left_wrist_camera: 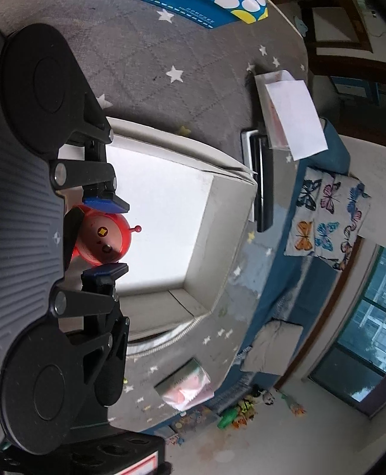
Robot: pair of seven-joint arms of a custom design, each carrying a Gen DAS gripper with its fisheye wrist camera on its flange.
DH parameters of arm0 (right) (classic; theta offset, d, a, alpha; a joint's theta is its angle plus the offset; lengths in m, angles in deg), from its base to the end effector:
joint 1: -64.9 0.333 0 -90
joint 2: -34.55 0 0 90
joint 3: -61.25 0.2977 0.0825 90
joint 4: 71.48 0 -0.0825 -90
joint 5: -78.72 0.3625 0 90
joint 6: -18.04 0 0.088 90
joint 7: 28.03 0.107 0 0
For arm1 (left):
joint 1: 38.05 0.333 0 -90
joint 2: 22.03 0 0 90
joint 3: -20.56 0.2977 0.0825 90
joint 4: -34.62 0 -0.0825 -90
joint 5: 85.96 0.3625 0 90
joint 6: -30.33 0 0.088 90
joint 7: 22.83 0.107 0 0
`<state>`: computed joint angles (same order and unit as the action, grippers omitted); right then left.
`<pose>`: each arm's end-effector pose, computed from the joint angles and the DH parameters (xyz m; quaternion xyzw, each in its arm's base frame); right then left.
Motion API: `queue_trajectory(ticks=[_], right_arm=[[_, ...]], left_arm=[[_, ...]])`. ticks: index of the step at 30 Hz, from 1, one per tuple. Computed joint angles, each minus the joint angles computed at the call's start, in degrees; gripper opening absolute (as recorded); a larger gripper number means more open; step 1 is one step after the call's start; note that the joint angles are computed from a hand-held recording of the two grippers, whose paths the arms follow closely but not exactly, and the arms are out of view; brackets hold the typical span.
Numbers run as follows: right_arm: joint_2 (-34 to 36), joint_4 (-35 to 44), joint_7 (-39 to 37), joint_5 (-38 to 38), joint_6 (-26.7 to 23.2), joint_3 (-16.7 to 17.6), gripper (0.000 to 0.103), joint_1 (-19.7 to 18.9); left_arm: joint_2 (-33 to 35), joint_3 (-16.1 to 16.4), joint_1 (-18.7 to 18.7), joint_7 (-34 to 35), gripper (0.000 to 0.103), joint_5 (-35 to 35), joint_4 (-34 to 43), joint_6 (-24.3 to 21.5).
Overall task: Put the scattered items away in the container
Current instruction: 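Carry the red figure into the white box and open the right tool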
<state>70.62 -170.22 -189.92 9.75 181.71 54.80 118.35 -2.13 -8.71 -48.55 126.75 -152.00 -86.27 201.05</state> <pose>0.4069 0.5237 0.2510 -0.6805 0.6329 -0.1608 0.3326 0.4843 -0.3084 0.2946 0.4549 -0.8162 0.3560 0.0116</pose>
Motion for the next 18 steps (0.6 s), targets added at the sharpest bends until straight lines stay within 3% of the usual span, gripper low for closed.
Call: queue_trajectory(ticks=[7,18], right_arm=[[1.4,0.9,-11.5,10.0,1.9,2.2,0.049,-2.3],[1.1,0.1,-15.4,14.9,2.5,-2.1,0.051,1.7]], left_arm=[[0.7,0.4,-0.4,-4.1,0.039,4.4,-0.3,1.7],[0.9,-3.0,2.5,-6.7,0.039,7.0,-1.4,3.7]])
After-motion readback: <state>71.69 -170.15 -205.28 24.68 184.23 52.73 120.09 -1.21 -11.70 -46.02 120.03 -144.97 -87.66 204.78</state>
